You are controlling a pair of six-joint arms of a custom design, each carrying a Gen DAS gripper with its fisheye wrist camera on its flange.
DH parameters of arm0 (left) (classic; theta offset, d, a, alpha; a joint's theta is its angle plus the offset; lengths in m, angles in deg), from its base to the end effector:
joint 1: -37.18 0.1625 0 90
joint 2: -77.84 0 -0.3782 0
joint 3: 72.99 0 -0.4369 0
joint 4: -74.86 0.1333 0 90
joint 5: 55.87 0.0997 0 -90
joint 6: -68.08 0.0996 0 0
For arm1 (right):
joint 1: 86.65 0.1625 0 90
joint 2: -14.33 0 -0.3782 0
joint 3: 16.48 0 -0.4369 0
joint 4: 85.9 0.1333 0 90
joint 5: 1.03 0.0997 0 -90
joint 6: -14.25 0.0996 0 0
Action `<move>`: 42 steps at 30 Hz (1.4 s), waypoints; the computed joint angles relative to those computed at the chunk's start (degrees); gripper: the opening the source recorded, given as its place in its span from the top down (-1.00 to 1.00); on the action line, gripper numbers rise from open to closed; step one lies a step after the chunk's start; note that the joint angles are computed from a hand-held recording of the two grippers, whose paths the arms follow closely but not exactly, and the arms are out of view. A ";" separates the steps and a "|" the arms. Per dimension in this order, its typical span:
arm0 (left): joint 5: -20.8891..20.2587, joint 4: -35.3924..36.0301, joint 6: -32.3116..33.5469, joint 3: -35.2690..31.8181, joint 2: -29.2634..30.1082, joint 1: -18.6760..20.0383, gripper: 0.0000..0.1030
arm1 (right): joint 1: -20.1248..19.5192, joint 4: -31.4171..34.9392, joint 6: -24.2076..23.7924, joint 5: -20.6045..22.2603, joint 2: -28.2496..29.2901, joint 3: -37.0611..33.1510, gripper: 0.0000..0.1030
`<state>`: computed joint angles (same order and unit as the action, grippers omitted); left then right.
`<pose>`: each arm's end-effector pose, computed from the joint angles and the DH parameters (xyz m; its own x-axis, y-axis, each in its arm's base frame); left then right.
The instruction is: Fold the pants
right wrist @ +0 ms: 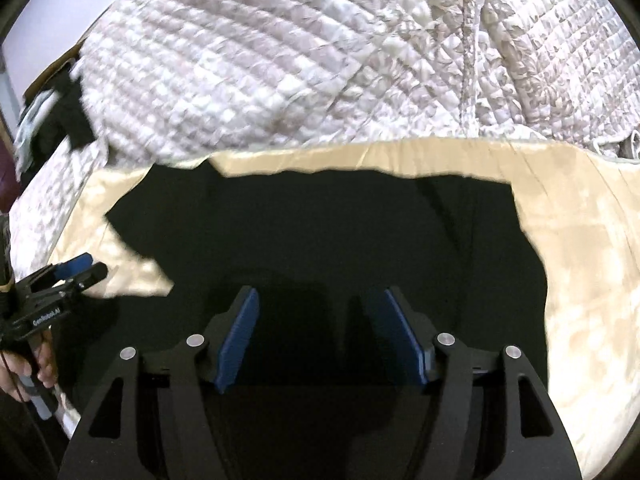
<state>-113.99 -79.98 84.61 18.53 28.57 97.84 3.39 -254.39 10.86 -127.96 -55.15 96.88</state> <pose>-0.1783 -0.6967 0.1156 -0.6762 0.4583 -0.5768 0.6726 0.7035 -0.2295 0.0739 -0.5747 0.2050 -0.7982 0.2914 0.5272 -0.0479 0.8417 -0.5378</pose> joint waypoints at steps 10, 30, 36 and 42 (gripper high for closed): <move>0.28 5.61 1.89 -23.44 17.26 2.94 -0.37 | -5.94 2.77 -1.34 0.50 7.61 -12.45 -0.25; 2.49 -12.18 16.86 -24.48 24.32 2.07 0.92 | -6.97 5.10 -7.60 -2.82 15.92 -20.90 0.85; -3.04 -20.85 14.06 -10.60 13.25 1.52 0.92 | -4.59 -0.49 -7.85 -0.81 12.39 -17.52 0.86; -7.76 -30.78 12.01 9.07 -1.78 0.26 0.92 | 1.19 -8.79 -8.48 -0.73 6.18 -9.06 0.86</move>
